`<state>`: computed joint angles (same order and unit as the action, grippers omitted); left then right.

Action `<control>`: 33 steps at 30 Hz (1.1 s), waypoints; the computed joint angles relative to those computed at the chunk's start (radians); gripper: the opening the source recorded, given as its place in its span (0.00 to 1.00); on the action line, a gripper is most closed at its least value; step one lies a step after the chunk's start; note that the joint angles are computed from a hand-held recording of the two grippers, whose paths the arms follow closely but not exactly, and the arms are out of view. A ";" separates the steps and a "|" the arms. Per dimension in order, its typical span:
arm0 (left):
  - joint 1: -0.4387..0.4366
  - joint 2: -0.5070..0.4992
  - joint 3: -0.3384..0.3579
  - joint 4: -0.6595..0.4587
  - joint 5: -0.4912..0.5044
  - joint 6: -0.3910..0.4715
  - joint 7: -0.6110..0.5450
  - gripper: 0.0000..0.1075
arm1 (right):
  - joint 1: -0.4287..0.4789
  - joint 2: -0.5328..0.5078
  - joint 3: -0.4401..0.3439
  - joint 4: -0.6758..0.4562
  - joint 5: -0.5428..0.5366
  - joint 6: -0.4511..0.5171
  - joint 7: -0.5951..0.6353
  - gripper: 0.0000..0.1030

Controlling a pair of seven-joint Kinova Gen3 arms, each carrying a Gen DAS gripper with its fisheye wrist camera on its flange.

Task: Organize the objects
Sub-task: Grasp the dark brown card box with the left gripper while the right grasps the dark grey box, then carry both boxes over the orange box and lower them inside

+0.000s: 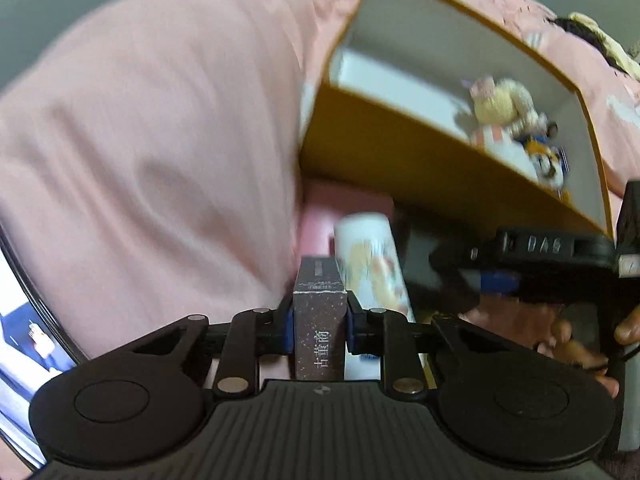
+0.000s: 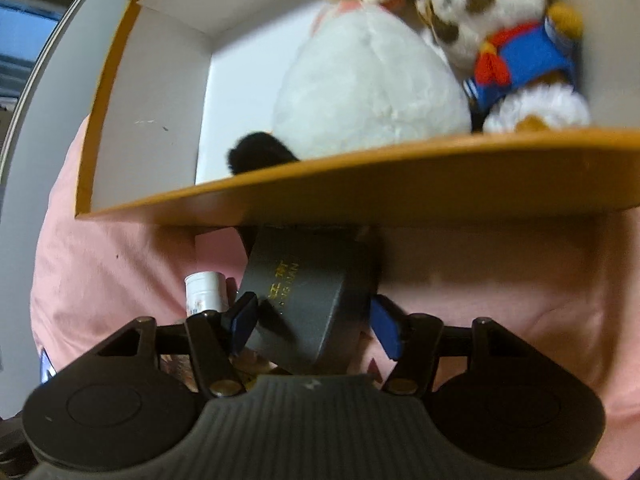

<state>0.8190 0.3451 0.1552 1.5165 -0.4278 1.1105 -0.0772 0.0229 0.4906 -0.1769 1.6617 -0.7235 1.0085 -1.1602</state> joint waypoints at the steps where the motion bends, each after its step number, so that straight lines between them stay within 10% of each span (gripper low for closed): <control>1: 0.012 0.004 -0.006 -0.011 -0.022 0.016 0.012 0.24 | 0.007 0.014 -0.004 -0.004 -0.013 0.009 0.003 0.62; 23: 0.059 -0.024 -0.009 -0.009 -0.152 -0.013 0.104 0.24 | -0.026 -0.249 -0.008 0.185 -0.158 -0.160 0.355 0.35; 33: 0.046 -0.122 0.017 0.081 -0.256 -0.142 0.212 0.24 | 0.016 -0.329 0.074 0.166 -0.323 -0.036 0.535 0.34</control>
